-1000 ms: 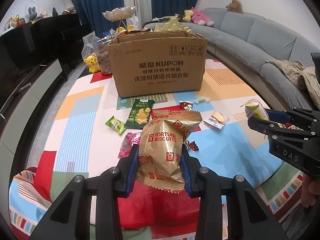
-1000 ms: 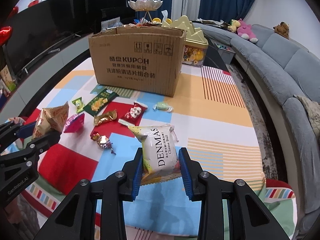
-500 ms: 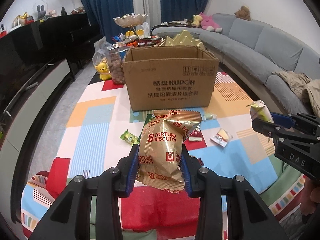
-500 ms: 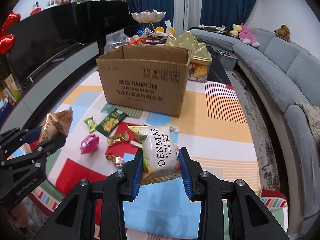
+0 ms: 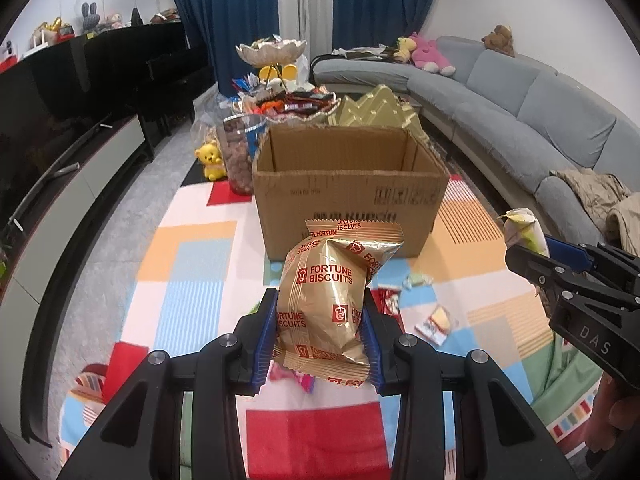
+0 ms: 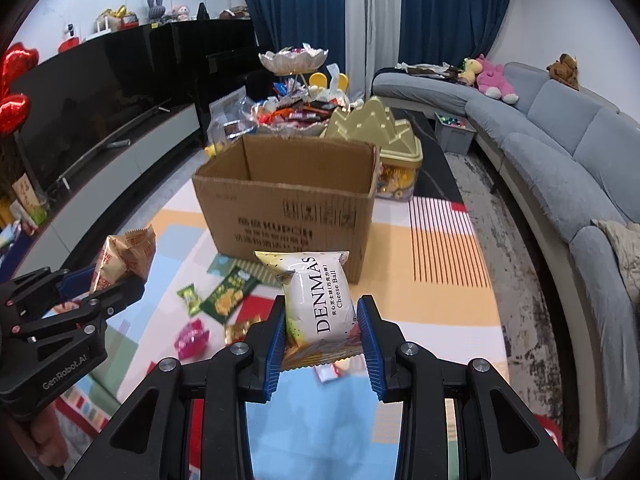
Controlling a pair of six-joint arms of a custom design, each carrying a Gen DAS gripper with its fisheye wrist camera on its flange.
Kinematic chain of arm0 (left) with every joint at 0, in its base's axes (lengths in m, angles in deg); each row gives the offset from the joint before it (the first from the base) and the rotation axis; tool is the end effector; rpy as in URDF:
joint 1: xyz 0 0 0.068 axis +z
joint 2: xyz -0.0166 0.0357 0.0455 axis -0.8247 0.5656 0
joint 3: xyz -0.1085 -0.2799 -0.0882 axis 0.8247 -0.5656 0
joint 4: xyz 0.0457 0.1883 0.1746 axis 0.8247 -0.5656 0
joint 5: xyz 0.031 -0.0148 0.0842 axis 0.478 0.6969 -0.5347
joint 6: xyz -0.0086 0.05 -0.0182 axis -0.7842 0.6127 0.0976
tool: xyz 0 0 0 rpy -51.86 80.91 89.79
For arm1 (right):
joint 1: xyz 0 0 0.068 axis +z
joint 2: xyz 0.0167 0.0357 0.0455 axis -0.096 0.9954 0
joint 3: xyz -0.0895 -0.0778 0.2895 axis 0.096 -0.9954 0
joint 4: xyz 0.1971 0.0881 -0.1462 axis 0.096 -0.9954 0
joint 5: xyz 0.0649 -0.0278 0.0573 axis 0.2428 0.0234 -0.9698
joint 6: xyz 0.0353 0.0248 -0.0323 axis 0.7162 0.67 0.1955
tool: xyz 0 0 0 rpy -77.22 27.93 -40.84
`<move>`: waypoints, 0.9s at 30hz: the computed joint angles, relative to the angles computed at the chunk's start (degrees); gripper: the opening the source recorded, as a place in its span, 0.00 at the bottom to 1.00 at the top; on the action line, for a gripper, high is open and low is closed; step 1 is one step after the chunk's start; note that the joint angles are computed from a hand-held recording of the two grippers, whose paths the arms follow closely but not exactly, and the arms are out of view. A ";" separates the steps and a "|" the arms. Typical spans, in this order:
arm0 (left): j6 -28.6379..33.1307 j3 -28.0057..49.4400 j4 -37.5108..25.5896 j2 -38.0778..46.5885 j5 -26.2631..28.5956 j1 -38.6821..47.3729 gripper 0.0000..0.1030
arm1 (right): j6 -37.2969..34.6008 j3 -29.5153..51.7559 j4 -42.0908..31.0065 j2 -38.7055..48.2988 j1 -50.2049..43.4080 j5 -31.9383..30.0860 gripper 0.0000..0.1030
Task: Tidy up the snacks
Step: 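Carry both packs over the cardboard box and open both tools to drop them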
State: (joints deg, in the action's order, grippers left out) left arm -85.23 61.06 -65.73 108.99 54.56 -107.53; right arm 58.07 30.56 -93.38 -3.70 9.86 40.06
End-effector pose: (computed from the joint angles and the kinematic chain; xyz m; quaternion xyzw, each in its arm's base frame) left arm 0.2239 -0.2585 0.3139 0.0655 0.9267 -0.0221 0.3693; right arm 0.2261 0.0600 0.3131 -0.0712 0.9208 0.0418 0.3812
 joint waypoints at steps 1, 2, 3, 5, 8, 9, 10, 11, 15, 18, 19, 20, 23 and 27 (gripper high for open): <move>0.40 0.75 -0.16 0.30 0.09 0.43 0.37 | -0.31 0.76 0.11 0.62 -0.21 -0.15 0.35; 0.77 1.41 -0.23 0.55 0.16 0.89 0.37 | -0.50 1.45 -0.01 0.98 -0.26 -0.16 0.35; 1.16 2.28 -0.36 0.85 0.26 1.42 0.37 | -0.69 2.08 0.03 1.45 -0.29 -0.13 0.35; 1.86 3.75 -0.56 1.56 0.56 2.20 0.37 | -1.00 3.42 0.24 2.48 -0.46 -0.28 0.35; 2.79 5.31 -0.91 2.00 0.79 3.45 0.37 | -1.13 5.33 0.71 4.01 -0.37 -0.25 0.35; 3.16 5.99 -1.10 2.29 1.06 3.97 0.37 | -1.04 6.06 0.83 4.56 -0.29 -0.18 0.35; 3.53 6.66 -1.22 2.55 1.16 4.50 0.37 | -0.96 6.73 1.00 5.09 -0.31 -0.20 0.35; 3.99 7.33 -1.25 2.81 1.37 5.11 0.37 | -0.79 7.54 1.12 5.73 -0.19 -0.08 0.35; 5.76 10.85 -1.65 4.44 2.23 7.37 0.37 | -0.79 10.50 1.73 7.99 0.16 0.19 0.35; 7.21 13.75 -2.05 5.96 3.05 9.25 0.37 | -0.72 13.18 2.14 10.31 0.18 0.25 0.35; 7.65 14.54 -2.15 6.42 2.97 9.62 0.37 | -0.68 14.06 2.28 11.11 0.09 0.27 0.35; 8.23 15.50 -2.22 7.01 2.93 10.08 0.37 | -0.57 15.16 2.34 12.09 -0.05 0.18 0.35; 9.24 18.14 -2.63 8.66 3.46 11.36 0.37 | -0.28 18.25 2.50 14.80 -0.35 0.26 0.35; 10.96 22.38 -3.00 11.71 4.75 13.28 0.37 | -0.33 21.99 2.56 18.13 -0.97 0.30 0.35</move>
